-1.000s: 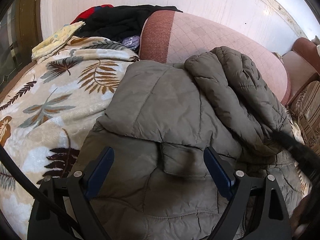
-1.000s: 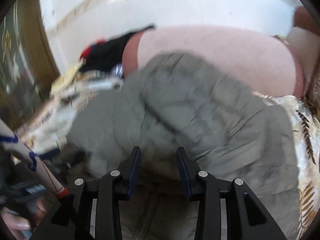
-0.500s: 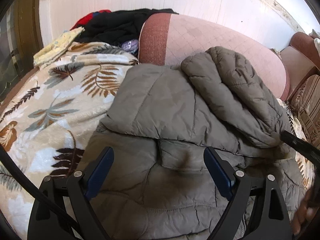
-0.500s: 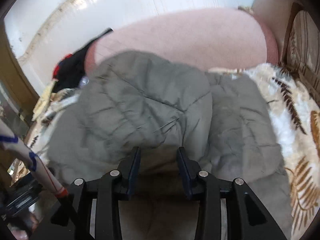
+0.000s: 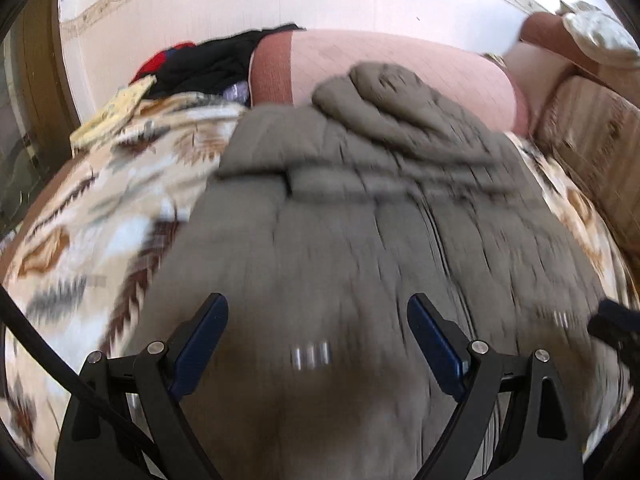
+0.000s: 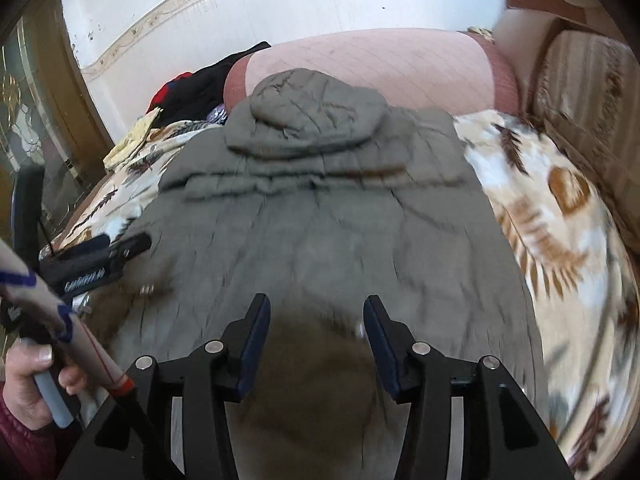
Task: Fold large clothes
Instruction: 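Lay the hem down near the hood and open both tools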
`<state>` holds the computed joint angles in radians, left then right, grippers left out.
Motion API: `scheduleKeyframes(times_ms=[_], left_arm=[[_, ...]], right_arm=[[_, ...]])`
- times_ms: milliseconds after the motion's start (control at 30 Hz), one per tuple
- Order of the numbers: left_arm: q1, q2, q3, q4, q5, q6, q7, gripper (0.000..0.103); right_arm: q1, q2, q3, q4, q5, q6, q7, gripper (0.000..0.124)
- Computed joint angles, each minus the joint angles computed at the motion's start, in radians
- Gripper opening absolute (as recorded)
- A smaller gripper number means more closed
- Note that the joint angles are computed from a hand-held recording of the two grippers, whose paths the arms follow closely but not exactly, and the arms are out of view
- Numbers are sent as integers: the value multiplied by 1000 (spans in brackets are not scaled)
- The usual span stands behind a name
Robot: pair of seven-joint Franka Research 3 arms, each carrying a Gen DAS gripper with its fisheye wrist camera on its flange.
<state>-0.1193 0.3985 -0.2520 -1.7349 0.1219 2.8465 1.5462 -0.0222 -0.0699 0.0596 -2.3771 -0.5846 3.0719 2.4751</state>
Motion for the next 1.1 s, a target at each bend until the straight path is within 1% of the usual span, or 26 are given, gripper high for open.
scheduleKeyframes(times_ms=[33, 100, 133, 200, 233, 267, 300, 333, 367, 400, 433, 467, 500, 533, 633, 700, 767, 800, 833, 900, 933, 1033, 1100], left_arm=[[4, -30, 2, -50, -1, 16, -8, 90], [13, -94, 5, -157, -7, 47, -24, 90], [16, -115, 8, -193, -9, 57, -33, 90], [6, -161, 28, -273, 3, 83, -81, 90], [7, -170, 30, -292, 4, 82, -91, 90], [12, -174, 25, -305, -3, 72, -88, 90], [12, -173, 23, -315, -2, 53, -86, 90], [-4, -170, 42, -319, 32, 53, -110, 91], [-36, -165, 77, -324, 103, 69, -158, 92], [-57, -165, 102, -328, 160, 82, -198, 93], [-70, -163, 118, -331, 203, 91, -232, 94], [-66, -162, 115, -333, 213, 98, -243, 95], [-59, -161, 110, -338, 218, 109, -250, 95], [-62, -160, 115, -343, 238, 121, -264, 97], [-104, -156, 170, -348, 362, 155, -358, 99], [-108, -154, 177, -344, 403, 158, -395, 99], [-103, -149, 172, -336, 419, 156, -417, 100], [-110, -148, 185, -339, 443, 170, -449, 101], [-123, -147, 204, -342, 477, 188, -486, 101], [-194, -145, 297, -349, 621, 237, -636, 101], [-202, -144, 308, -346, 658, 238, -673, 101], [-166, -144, 273, -344, 679, 237, -687, 101], [-171, -141, 283, -340, 720, 248, -725, 101]], right_arm=[[-5, -14, 5, -19, -20, 1, 22, 53], [-54, -32, 45, -51, -144, 3, 150, 53], [-52, -31, 47, -57, -144, 0, 152, 53], [-61, -37, 66, -70, -204, -6, 198, 53], [-70, -38, 81, -72, -261, -12, 242, 53], [-65, -41, 82, -77, -284, -13, 258, 53], [-55, -38, 80, -79, -287, -16, 261, 53], [-36, -27, 74, -78, -264, -27, 241, 56], [-24, -18, 72, -76, -266, -43, 250, 59], [-7, -2, 66, -69, -259, -64, 244, 64], [6, 7, 60, -62, -274, -83, 253, 65], [14, 11, 56, -52, -325, -104, 291, 66], [27, 11, 46, -48, -335, -115, 296, 69], [40, 10, 32, -51, -320, -112, 285, 71], [61, 9, -6, -73, -250, -66, 235, 73], [64, 7, -12, -83, -224, -50, 208, 73], [64, 2, -9, -88, -217, -52, 193, 73], [63, 0, -7, -89, -213, -54, 187, 73], [62, 1, -6, -89, -207, -54, 181, 74], [60, 1, -3, -91, -205, -52, 178, 74], [56, 1, 0, -91, -218, -50, 188, 74], [44, 4, 6, -87, -287, -43, 238, 75], [44, 7, 5, -83, -320, -39, 262, 76]])
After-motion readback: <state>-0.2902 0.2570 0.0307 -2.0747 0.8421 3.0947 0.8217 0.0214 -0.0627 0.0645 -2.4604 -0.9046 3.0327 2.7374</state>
